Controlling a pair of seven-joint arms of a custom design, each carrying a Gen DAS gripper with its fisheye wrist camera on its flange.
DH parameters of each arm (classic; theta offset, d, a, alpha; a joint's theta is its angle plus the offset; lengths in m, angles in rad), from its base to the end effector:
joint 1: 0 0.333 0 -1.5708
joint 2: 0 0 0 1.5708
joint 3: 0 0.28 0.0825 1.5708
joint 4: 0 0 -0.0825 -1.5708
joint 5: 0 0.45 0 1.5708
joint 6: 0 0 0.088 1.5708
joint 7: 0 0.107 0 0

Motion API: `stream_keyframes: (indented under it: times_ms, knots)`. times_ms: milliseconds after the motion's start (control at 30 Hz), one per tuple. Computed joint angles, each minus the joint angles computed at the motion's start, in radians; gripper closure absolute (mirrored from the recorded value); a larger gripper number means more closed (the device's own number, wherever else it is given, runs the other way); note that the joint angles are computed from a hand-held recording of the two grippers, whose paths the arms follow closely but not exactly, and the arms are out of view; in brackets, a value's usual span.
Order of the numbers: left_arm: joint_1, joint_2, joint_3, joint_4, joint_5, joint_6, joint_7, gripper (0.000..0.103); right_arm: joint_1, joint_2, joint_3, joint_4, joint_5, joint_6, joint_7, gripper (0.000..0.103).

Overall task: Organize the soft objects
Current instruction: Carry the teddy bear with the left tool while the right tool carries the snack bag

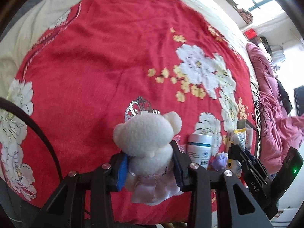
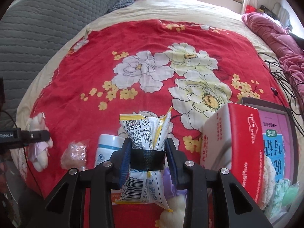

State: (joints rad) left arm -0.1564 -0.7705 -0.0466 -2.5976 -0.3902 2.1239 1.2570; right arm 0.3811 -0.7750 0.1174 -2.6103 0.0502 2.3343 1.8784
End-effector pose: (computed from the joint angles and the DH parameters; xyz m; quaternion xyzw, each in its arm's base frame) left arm 0.4248 -0.1039 0.4829 0.7783 -0.5886 0.2083 0.0656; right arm 0.3939 0.2139 0.4988 -0.7357 0.6310 -0.1119 0.2192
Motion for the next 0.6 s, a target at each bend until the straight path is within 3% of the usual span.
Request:
stream_keyframes:
  times_ms: [267,600]
  knots:
    - [-0.048,-0.028,-0.029,0.049,0.011,-0.019,0.015,0.063,0.02,-0.121,-0.012,-0.039,0.032,-0.03,0.009,0.066]
    - [-0.14,-0.047,-0.082,0.094,0.03,-0.033,0.031,0.063,-0.005,-0.318,-0.013,-0.1,0.026,-0.108,0.036,0.066]
